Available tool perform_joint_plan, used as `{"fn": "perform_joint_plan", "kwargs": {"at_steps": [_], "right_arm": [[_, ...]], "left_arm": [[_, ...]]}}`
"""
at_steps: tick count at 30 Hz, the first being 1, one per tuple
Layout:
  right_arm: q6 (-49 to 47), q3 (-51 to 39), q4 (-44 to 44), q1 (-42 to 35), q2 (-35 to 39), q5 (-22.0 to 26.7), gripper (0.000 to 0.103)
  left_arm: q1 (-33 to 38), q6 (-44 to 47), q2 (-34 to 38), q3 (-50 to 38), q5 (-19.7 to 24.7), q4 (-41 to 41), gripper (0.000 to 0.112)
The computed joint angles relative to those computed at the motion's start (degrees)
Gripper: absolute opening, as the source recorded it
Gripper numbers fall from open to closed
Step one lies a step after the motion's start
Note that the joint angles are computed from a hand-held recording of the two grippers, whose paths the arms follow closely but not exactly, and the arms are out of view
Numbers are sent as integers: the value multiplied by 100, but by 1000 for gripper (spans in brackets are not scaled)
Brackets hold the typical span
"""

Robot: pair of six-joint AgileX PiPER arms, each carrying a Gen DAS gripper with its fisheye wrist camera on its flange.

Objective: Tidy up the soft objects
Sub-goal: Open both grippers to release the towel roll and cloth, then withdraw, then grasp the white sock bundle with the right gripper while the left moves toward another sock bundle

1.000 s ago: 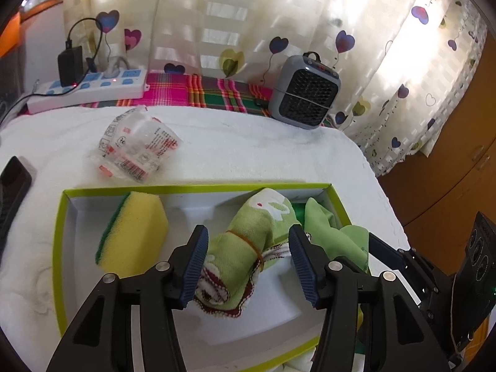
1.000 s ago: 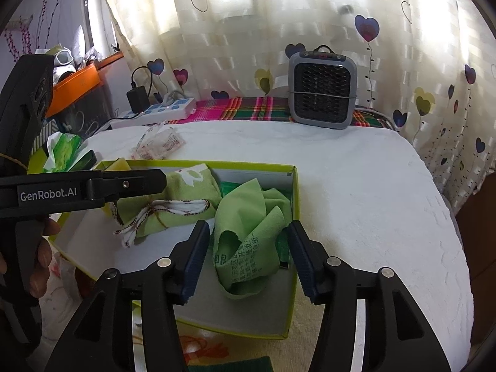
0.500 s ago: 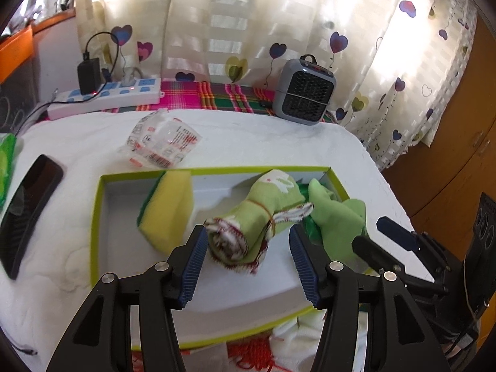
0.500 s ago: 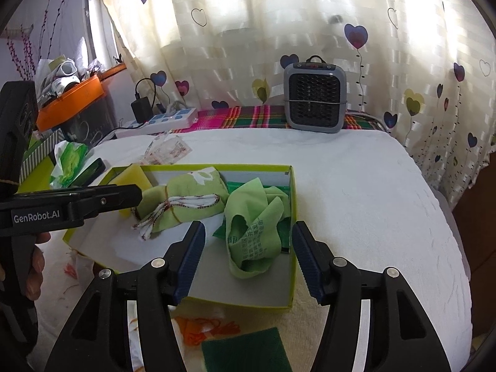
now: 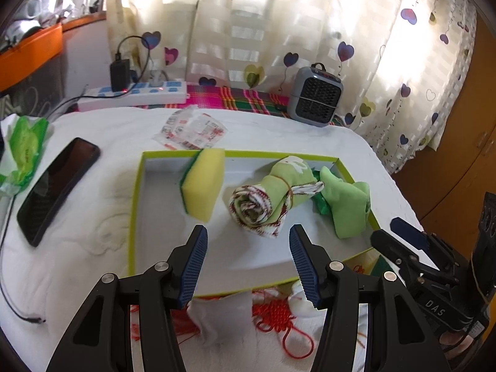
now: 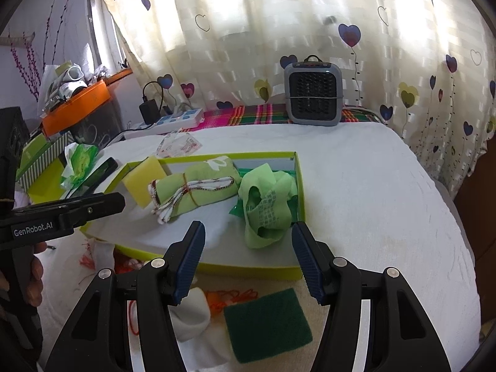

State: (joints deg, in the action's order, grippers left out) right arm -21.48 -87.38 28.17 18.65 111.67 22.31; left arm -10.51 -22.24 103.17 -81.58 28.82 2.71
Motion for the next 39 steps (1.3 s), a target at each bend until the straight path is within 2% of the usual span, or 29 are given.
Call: {"fn": "perform_joint_plan", "kwargs": {"at_steps": [2, 5, 13, 17, 19, 21, 28, 32, 36, 39], "right_arm": [[-89, 145, 141, -11, -87, -71, 59], [-192, 369, 306, -25, -220, -206, 59], [-322, 942, 497, -26, -550, -543, 59], [-440, 1234, 585, -16, -733, -703, 59], [-613, 1344, 767, -23, -803, -754, 59], [-908, 1449, 1099, -56, -867, -768, 59], [-1452, 1807, 1722, -147, -1035, -873, 59], [-1596, 1934, 1886, -223, -1075, -890, 59], [-1753, 2048, 2069, -292, -1116, -831, 59], [-1386, 2170, 1861, -314, -1184, -679, 59]], "left_arm": [[-51, -279, -113, 164, -85, 310, 54], [-67, -363, -252, 354, -180, 347, 54], [-375, -1492, -628, 948, -348, 1543, 54], [-426, -1494, -764, 1164, -441, 1512, 54], [-585, -2107, -833, 1274, -392, 2208, 54], [-671, -2342, -888, 1366, -378, 2465, 54], [-740, -2305, -1007, 1640, -554, 2425, 54], [-675, -1794, -1041, 1816, -804, 1846, 54], [-710, -1628, -1119, 2049, -973, 1731, 54], [-719, -1748, -1147, 2179, -979, 1828, 54]]}}
